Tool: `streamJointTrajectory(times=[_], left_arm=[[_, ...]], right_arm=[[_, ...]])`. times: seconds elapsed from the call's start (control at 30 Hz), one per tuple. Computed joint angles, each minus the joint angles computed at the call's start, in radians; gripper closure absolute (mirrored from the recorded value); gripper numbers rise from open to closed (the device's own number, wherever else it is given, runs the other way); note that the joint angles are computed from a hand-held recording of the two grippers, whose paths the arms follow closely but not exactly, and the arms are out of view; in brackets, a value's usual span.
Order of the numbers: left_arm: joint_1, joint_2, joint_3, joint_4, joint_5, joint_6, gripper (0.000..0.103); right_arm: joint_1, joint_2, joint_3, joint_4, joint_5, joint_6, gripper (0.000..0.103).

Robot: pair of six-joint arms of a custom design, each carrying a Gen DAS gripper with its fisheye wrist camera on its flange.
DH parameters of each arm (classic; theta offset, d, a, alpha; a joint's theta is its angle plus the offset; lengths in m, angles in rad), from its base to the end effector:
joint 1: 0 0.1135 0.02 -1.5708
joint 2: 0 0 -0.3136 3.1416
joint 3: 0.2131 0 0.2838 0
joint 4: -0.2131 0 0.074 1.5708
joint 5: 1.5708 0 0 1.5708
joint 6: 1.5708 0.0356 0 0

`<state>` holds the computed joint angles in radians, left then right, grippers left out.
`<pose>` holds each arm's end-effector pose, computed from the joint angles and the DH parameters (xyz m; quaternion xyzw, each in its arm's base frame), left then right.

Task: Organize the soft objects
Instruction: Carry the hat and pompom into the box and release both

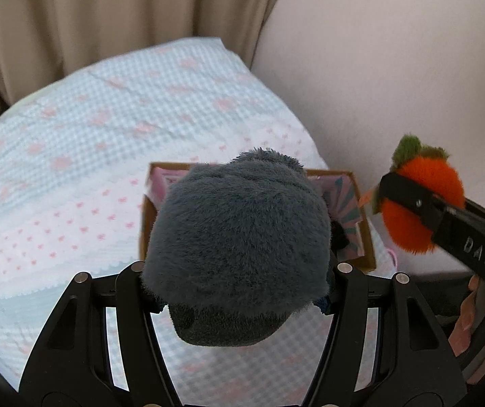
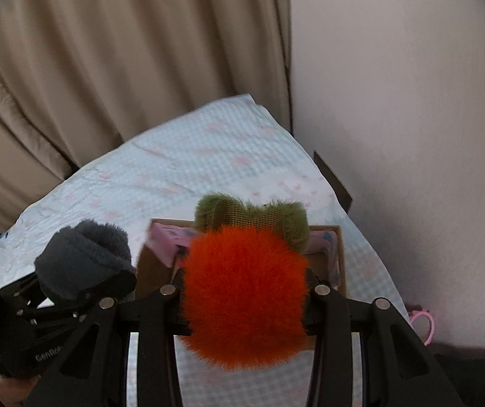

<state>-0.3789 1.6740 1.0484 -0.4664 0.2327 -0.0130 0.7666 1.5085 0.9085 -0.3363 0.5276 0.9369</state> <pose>0.3336 -0.1417 0.2152 0.2026 0.9438 -0.1565 0.2091 0.2468 0.2128 0.2350 0.1591 0.9070 0.0634 0.3848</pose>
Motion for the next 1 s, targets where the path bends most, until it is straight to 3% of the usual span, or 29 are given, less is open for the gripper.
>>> streamJointTrajectory(times=[0.37, 0.57, 0.67, 0.7, 0.73, 0.77, 0.83, 0.87, 0.93, 1.0], left_arm=[[-0.041, 0.283, 0.069, -0.004, -0.049, 0.016, 0.044], [-0.071, 0.335, 0.108, -0.022, -0.078, 0.033, 0.044], [-0.089, 0.350, 0.135, -0.040, -0.101, 0.042, 0.033], [-0.093, 0.355, 0.143, -0.045, -0.110, 0.046, 0.023], [-0.097, 0.355, 0.144, -0.041, -0.124, 0.050, 0.011], [-0.102, 0.353, 0.145, -0.040, -0.140, 0.054, 0.004], [-0.110, 0.344, 0.139, -0.028, -0.159, 0.063, 0.000], [-0.109, 0.344, 0.140, -0.029, -0.152, 0.068, 0.000], [-0.104, 0.339, 0.139, -0.035, -0.129, 0.068, 0.000], [-0.103, 0.329, 0.133, -0.034, -0.130, 0.064, 0.000]], right_arm=[[-0.257, 0.168, -0.037, 0.181, -0.352, 0.004, 0.066], [-0.306, 0.260, -0.024, 0.236, -0.455, 0.017, 0.066], [-0.326, 0.291, -0.008, 0.244, -0.483, 0.004, 0.063], [-0.334, 0.302, -0.003, 0.251, -0.499, -0.002, 0.062], [-0.340, 0.314, 0.009, 0.250, -0.511, -0.008, 0.059], [-0.347, 0.321, 0.015, 0.249, -0.524, -0.014, 0.049], [-0.355, 0.325, 0.017, 0.258, -0.534, -0.019, 0.027], [-0.356, 0.325, 0.018, 0.258, -0.530, -0.020, 0.009], [-0.355, 0.321, 0.019, 0.244, -0.514, -0.024, 0.002], [-0.352, 0.311, 0.007, 0.244, -0.496, -0.022, 0.001]])
